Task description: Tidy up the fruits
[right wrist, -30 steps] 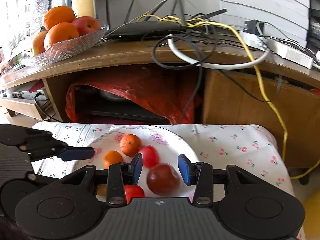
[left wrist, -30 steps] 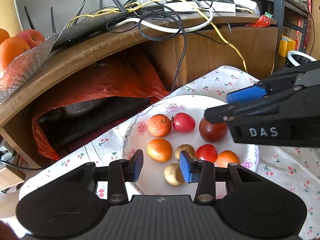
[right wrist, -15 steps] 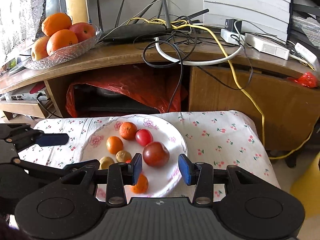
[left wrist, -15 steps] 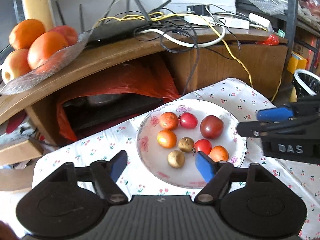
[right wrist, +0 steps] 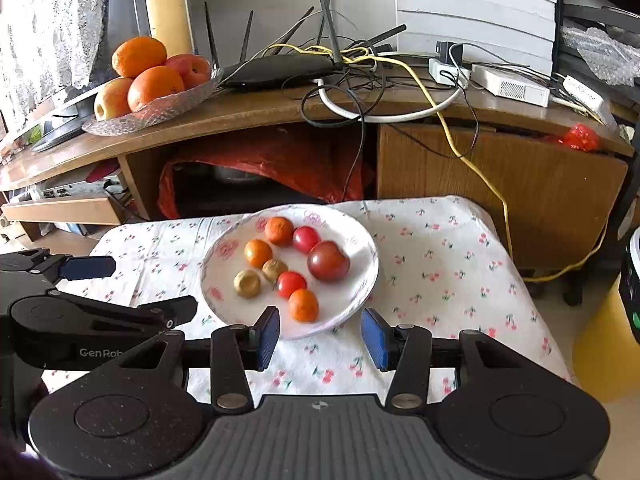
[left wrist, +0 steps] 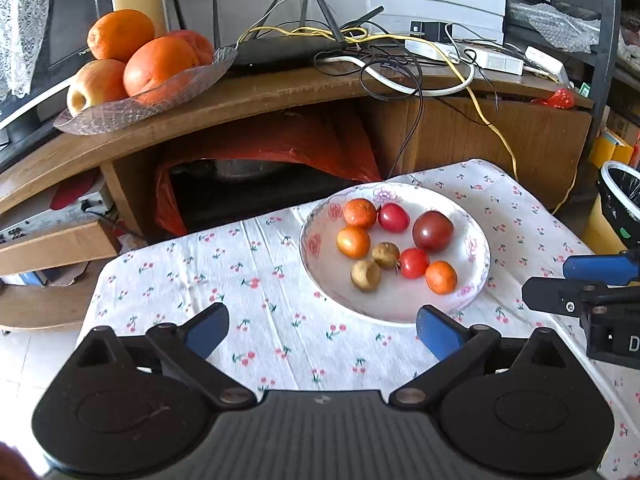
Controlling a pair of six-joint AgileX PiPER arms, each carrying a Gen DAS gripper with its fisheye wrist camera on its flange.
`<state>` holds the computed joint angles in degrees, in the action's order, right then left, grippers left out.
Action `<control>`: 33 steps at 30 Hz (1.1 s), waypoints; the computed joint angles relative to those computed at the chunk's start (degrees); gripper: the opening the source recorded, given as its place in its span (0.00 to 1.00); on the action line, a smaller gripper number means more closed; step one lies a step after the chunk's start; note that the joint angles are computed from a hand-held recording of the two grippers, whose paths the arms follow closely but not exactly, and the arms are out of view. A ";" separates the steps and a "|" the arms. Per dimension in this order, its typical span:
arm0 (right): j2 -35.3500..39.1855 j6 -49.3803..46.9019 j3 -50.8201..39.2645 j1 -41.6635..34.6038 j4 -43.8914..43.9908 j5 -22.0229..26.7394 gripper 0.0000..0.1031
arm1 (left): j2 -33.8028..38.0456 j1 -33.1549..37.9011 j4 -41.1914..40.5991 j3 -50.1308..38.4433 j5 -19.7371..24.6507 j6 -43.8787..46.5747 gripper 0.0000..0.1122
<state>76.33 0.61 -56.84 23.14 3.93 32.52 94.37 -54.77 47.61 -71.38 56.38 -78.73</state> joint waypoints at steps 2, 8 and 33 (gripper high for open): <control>-1.29 0.59 0.94 0.25 0.23 0.54 0.40 | -0.25 -1.55 0.67 0.30 1.60 -1.54 0.92; -4.92 4.09 3.58 1.22 -0.94 1.56 0.40 | -1.19 -5.00 1.21 1.31 4.94 -4.49 0.92; -16.85 17.04 11.16 10.01 -8.49 7.40 0.41 | -4.02 -16.41 -0.55 4.61 13.45 -13.33 0.92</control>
<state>59.49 17.65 -45.67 33.15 -4.56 39.91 90.35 -71.18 47.06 -66.77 69.83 -92.06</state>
